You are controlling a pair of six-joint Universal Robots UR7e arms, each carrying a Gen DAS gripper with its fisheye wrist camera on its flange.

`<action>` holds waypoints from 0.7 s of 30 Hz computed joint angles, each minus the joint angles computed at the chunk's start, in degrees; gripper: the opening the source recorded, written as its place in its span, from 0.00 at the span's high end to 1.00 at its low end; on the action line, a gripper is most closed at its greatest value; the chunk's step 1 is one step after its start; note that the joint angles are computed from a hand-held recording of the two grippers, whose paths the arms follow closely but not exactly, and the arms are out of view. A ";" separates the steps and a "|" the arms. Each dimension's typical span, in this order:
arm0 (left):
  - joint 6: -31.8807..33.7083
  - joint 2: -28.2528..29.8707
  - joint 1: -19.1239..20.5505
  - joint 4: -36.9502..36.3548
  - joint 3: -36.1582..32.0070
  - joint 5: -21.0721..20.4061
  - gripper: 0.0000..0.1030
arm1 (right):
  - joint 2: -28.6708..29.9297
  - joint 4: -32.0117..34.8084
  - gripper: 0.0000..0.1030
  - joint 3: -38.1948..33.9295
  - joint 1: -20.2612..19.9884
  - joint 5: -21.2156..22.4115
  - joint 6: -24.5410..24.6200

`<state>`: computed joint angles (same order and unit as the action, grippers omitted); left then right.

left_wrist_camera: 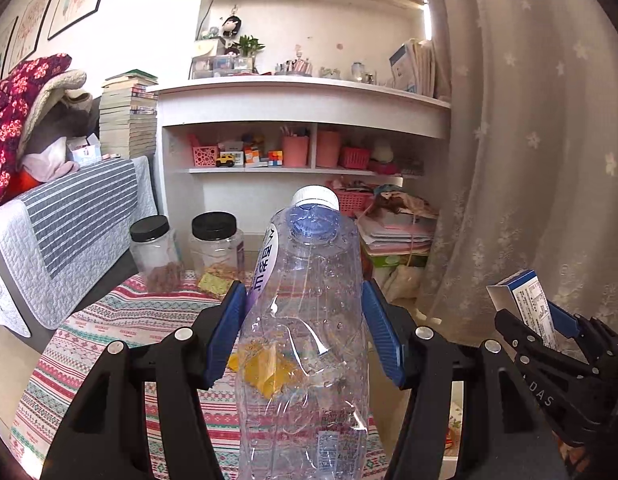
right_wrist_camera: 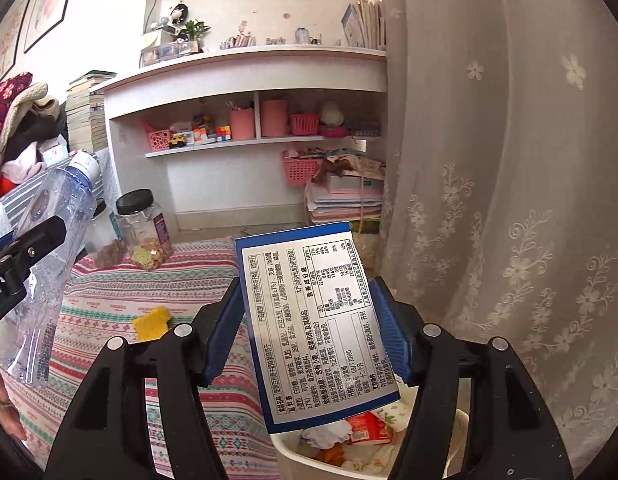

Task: Collect trash
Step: 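Carry the small box to the white bin and open the right tool, then lower the plastic bottle into the white bin and open the left tool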

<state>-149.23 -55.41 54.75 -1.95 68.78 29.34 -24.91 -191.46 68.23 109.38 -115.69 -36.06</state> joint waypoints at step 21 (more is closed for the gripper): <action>-13.47 17.68 -0.78 22.28 -17.21 7.98 0.43 | -2.92 -4.16 0.07 -0.97 -4.74 -13.72 7.61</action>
